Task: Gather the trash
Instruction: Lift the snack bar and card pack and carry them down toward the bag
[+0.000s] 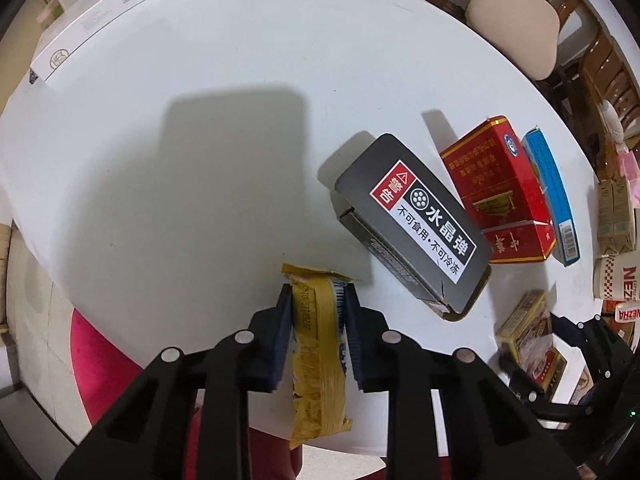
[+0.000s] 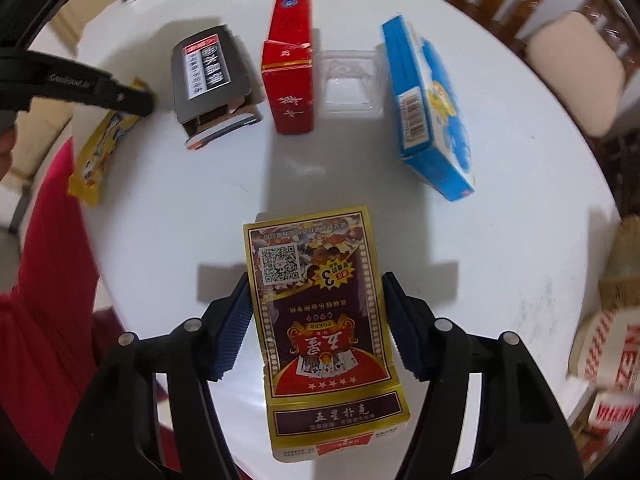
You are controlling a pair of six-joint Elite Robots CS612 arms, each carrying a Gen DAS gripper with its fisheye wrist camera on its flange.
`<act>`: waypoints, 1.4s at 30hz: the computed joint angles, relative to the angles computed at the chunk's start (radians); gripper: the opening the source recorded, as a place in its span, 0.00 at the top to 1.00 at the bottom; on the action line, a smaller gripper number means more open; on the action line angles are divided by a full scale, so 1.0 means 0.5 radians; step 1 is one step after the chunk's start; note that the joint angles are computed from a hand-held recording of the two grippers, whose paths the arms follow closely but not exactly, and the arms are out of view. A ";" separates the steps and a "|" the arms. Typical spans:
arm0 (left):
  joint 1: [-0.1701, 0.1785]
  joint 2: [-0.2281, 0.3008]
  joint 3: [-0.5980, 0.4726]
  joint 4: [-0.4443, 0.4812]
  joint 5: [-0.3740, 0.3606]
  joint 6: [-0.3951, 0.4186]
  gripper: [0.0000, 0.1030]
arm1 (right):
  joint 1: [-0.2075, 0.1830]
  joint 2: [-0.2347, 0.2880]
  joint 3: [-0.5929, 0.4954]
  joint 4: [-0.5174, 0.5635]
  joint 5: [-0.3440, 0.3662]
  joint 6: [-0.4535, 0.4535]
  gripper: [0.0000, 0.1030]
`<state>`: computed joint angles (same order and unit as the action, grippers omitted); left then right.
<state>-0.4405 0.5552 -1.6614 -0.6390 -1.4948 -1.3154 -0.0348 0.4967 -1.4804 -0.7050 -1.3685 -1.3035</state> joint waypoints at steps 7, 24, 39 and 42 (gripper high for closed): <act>0.003 0.048 -0.115 -0.016 -0.032 0.044 0.76 | -0.025 -0.008 0.002 0.026 0.053 0.310 0.40; -0.117 -0.125 -0.166 -0.028 0.332 0.515 0.76 | -0.106 -0.129 -0.210 -0.106 0.425 0.577 0.40; -0.282 -0.118 -0.412 0.087 0.470 0.744 0.76 | -0.163 -0.079 -0.606 0.225 0.533 0.542 0.40; -0.303 -0.102 -0.445 0.087 0.455 0.748 0.76 | -0.175 -0.067 -0.669 0.282 0.545 0.510 0.40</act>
